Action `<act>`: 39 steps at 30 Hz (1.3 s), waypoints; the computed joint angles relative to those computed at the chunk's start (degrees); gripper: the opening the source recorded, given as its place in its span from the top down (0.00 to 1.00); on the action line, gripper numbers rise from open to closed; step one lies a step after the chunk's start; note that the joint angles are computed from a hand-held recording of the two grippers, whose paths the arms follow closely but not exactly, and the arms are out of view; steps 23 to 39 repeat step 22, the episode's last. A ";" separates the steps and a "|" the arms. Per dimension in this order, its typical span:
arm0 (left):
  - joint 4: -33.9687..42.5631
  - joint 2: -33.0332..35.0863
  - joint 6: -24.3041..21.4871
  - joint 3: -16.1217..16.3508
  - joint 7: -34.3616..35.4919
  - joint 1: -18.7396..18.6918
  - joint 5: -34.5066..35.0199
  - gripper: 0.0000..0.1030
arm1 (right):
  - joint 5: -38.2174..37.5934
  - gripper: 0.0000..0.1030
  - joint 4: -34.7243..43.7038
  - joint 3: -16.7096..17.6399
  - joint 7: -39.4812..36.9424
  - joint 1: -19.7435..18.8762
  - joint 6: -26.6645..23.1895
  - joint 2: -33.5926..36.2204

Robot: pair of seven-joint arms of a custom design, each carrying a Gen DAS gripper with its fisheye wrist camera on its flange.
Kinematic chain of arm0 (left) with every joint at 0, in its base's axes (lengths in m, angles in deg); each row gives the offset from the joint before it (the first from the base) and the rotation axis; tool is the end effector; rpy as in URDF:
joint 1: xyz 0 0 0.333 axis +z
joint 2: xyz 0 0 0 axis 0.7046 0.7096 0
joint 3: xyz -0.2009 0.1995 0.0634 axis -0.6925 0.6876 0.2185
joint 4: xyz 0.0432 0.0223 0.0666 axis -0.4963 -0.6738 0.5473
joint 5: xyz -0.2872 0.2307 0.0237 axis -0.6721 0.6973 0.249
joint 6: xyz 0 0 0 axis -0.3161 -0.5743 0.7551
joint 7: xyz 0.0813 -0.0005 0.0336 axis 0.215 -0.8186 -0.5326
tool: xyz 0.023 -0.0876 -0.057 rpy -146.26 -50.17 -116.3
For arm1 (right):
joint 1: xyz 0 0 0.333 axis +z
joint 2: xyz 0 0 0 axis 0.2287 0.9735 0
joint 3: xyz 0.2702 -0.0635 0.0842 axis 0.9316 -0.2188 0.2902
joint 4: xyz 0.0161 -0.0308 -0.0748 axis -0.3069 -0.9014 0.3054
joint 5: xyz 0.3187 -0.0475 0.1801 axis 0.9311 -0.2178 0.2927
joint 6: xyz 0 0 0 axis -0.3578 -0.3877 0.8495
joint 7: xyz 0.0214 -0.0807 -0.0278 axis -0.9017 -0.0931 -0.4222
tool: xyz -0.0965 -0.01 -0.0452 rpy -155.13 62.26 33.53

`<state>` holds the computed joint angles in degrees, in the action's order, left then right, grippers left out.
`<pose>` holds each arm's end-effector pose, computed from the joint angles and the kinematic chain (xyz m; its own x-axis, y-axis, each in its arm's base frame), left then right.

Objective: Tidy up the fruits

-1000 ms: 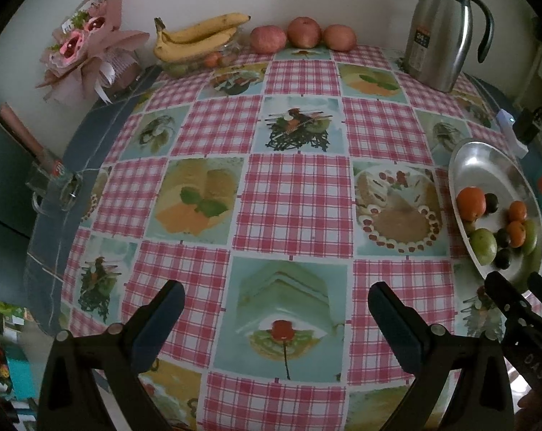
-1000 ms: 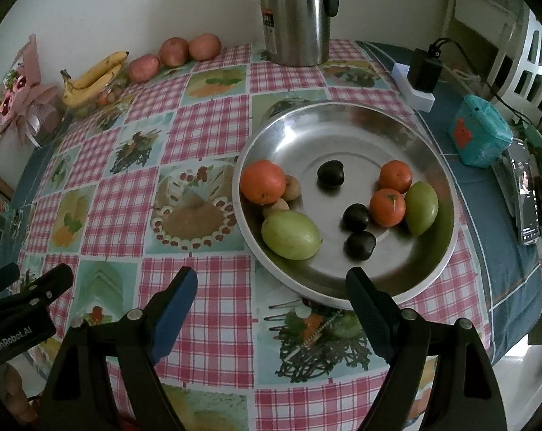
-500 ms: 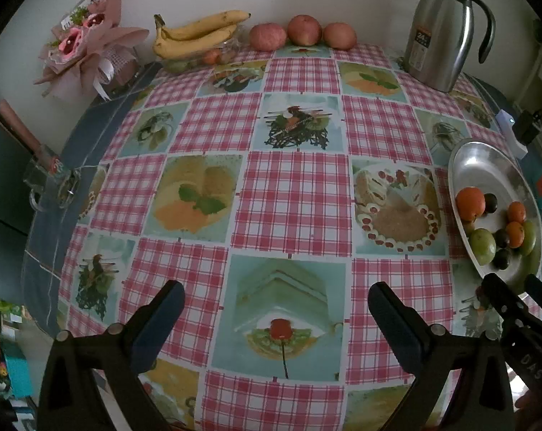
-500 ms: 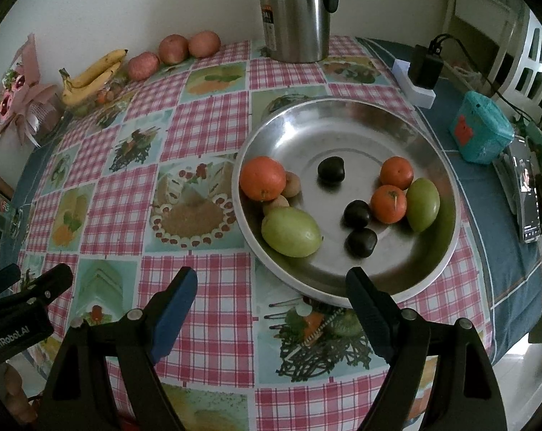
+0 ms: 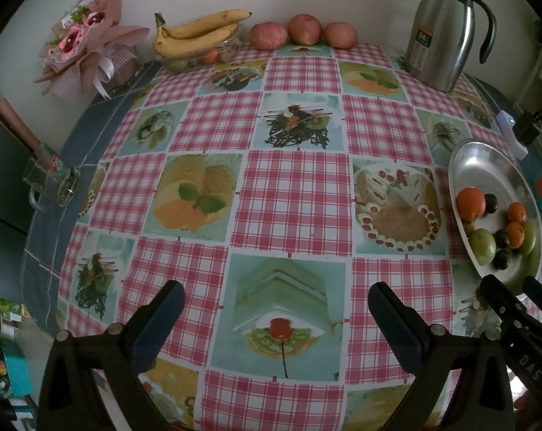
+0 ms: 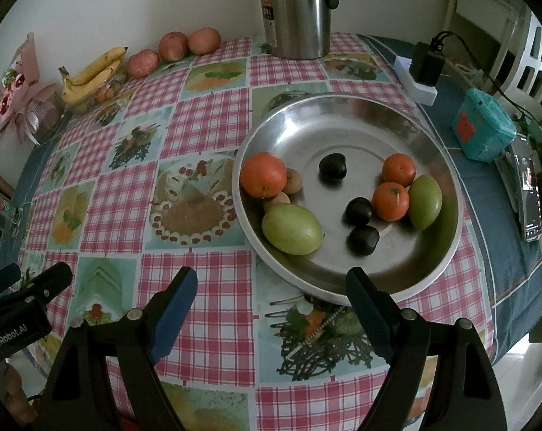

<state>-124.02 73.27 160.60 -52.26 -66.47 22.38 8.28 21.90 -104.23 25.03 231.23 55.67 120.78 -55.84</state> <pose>0.3956 -0.3243 0.4115 0.2427 -0.9660 -0.0888 -0.9077 -0.1939 -0.3721 0.4205 0.4730 0.3971 0.0861 -0.9916 -0.0964 -0.9169 -0.0410 -0.3970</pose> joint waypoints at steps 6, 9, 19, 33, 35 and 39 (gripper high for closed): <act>-0.02 0.01 0.01 0.01 0.15 -0.02 -0.05 0.00 | 0.19 0.17 0.00 -0.01 -0.04 0.01 0.05 0.08; 0.05 -0.03 -0.10 -0.07 0.09 -0.10 0.03 0.00 | 0.19 0.17 -0.01 -0.04 -0.08 0.02 0.09 0.08; 0.46 0.10 -0.10 -0.31 0.21 -0.41 1.20 0.00 | 0.28 0.17 0.12 -0.05 -0.09 0.10 0.02 0.21; 0.38 0.05 0.03 -0.27 0.11 -0.43 1.29 0.00 | 0.30 0.17 0.12 -0.07 -0.06 0.11 0.03 0.21; 0.38 0.05 0.03 -0.27 0.11 -0.43 1.29 0.00 | 0.30 0.17 0.12 -0.07 -0.06 0.11 0.03 0.21; 0.38 0.05 0.03 -0.27 0.11 -0.43 1.29 0.00 | 0.30 0.17 0.12 -0.07 -0.06 0.11 0.03 0.21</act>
